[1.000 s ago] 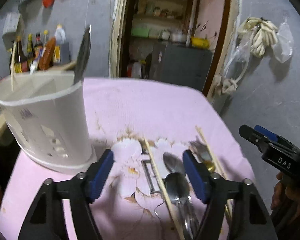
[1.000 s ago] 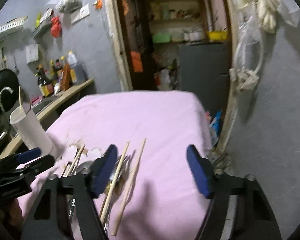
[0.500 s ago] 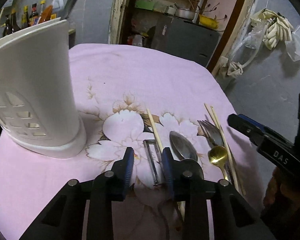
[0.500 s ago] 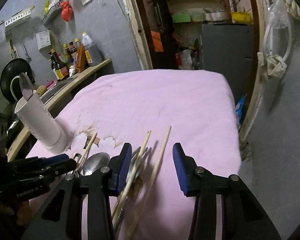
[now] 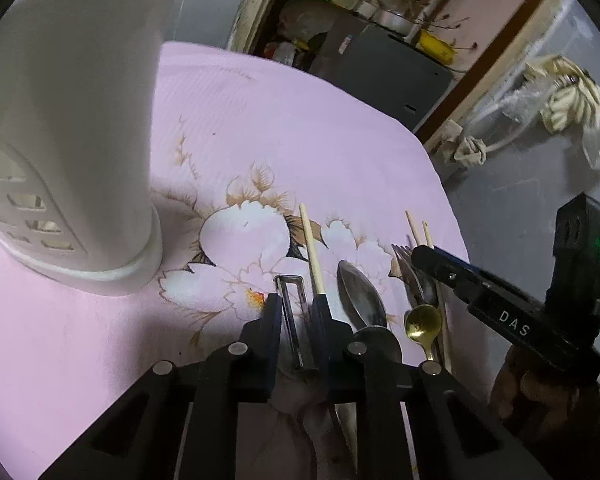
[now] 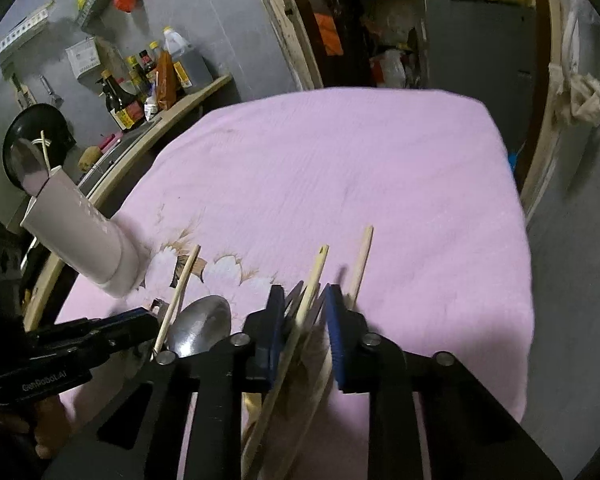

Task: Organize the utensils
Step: 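Grasp the wire vegetable peeler with the left tool while the right tool grasps a chopstick, then lift the peeler and chopstick and carry both tools over the caddy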

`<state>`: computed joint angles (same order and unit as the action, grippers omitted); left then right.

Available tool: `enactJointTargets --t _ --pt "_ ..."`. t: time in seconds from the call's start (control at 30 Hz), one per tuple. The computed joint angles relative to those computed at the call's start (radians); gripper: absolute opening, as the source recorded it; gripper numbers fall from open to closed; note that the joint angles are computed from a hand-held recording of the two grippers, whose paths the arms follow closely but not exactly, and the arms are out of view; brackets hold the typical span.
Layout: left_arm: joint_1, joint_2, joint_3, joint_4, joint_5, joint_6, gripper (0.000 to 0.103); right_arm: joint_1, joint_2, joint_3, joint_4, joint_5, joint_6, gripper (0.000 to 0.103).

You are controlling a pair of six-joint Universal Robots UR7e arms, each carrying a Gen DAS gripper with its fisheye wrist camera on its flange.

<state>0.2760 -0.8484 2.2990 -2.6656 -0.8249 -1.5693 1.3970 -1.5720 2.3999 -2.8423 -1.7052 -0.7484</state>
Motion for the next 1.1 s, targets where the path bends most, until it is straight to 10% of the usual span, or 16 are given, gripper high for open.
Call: enactJointTargets --t 0.57,1.1 --pt "0.05 0.004 -0.048 0.022 -0.057 0.107 0.012 0.01 -0.073 0.02 0.026 0.031 0.079 0.004" --pt "-0.182 -0.196 0.057 0.251 0.135 -0.136 0.012 -0.006 -0.361 0.134 0.02 0.246 0.131 0.004"
